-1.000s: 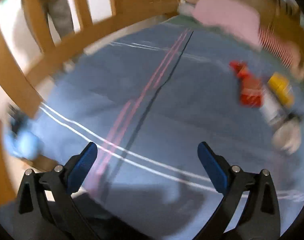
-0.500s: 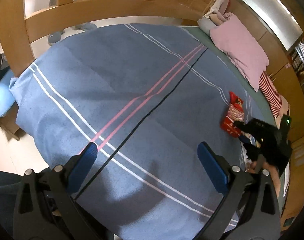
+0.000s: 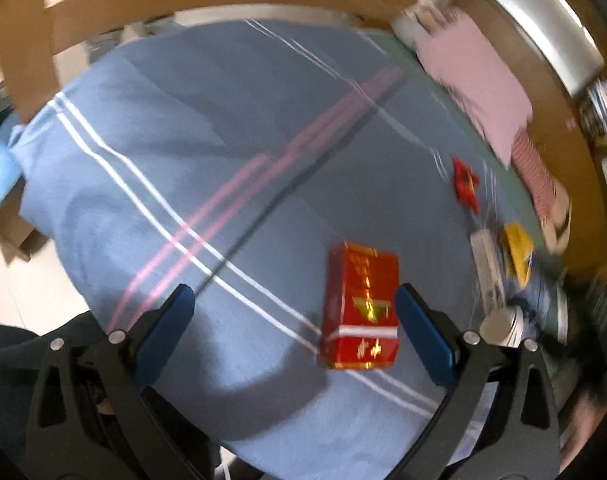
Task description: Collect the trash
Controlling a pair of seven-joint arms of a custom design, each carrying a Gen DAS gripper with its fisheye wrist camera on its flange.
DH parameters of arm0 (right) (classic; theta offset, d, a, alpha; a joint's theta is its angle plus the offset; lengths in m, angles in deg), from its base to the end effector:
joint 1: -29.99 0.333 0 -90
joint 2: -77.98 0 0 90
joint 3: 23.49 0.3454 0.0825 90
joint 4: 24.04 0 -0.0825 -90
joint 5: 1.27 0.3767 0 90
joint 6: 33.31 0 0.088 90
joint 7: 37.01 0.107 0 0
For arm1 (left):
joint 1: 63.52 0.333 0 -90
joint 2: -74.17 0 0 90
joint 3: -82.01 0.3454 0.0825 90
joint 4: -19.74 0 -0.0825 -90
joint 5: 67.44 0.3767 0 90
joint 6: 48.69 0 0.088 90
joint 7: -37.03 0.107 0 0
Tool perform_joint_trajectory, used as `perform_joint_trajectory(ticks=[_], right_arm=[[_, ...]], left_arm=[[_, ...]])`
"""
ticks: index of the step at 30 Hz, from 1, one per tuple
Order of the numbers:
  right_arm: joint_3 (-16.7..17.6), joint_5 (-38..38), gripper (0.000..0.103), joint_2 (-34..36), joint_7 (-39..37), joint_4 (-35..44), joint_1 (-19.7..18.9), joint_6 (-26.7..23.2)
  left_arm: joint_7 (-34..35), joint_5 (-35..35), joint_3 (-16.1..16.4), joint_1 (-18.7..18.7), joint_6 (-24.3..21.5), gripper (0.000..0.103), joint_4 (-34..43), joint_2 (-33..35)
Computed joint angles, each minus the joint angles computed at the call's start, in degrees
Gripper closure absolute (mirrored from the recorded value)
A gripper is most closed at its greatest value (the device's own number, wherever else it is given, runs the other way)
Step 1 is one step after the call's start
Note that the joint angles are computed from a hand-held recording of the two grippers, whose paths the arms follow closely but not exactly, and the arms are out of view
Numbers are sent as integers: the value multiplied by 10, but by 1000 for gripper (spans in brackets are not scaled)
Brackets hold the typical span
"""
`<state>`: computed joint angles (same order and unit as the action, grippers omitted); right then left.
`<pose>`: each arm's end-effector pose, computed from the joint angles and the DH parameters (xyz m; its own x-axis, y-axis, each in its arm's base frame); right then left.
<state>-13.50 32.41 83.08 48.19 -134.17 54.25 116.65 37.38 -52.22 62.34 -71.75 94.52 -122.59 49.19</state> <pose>0.5218 0.3356 0.5431 0.3430 -0.8093 -0.4768 -0.8760 -0.0924 -0.4734 0.3750 -0.2148 0.5113 0.6845 -0.6367 0.3550 -0.5241 -0.7683 -0.3674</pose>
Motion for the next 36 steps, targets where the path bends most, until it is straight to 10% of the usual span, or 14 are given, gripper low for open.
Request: perform_joint_trajectory(ticks=[2, 5, 12, 15, 18, 22, 29, 36], right_arm=[[-54, -183, 14, 13, 170, 6, 32, 83], [-131, -429, 14, 58, 405, 62, 64, 76], [-98, -413, 14, 178, 464, 227, -12, -28], [-105, -447, 14, 242, 452, 316, 0, -92], [-88, -425, 64, 266, 413, 348, -13, -116], [-83, -414, 84, 229, 364, 292, -18, -86], [7, -233, 86, 72, 174, 88, -85, 66], [18, -187, 83, -68, 11, -50, -58, -62]], left_arm=[[9, -10, 5, -7, 3, 3, 2, 9], [4, -27, 10, -10, 18, 3, -5, 12], [20, -42, 15, -15, 29, 3, 2, 32], [21, -43, 16, -14, 28, 3, 7, 38], [28, -44, 18, -15, 23, 3, 10, 40], [22, -39, 14, -12, 18, 3, 12, 42], [21, -23, 14, -10, 5, 3, 15, 39], [-8, -45, 18, -5, 27, 3, -17, 16]])
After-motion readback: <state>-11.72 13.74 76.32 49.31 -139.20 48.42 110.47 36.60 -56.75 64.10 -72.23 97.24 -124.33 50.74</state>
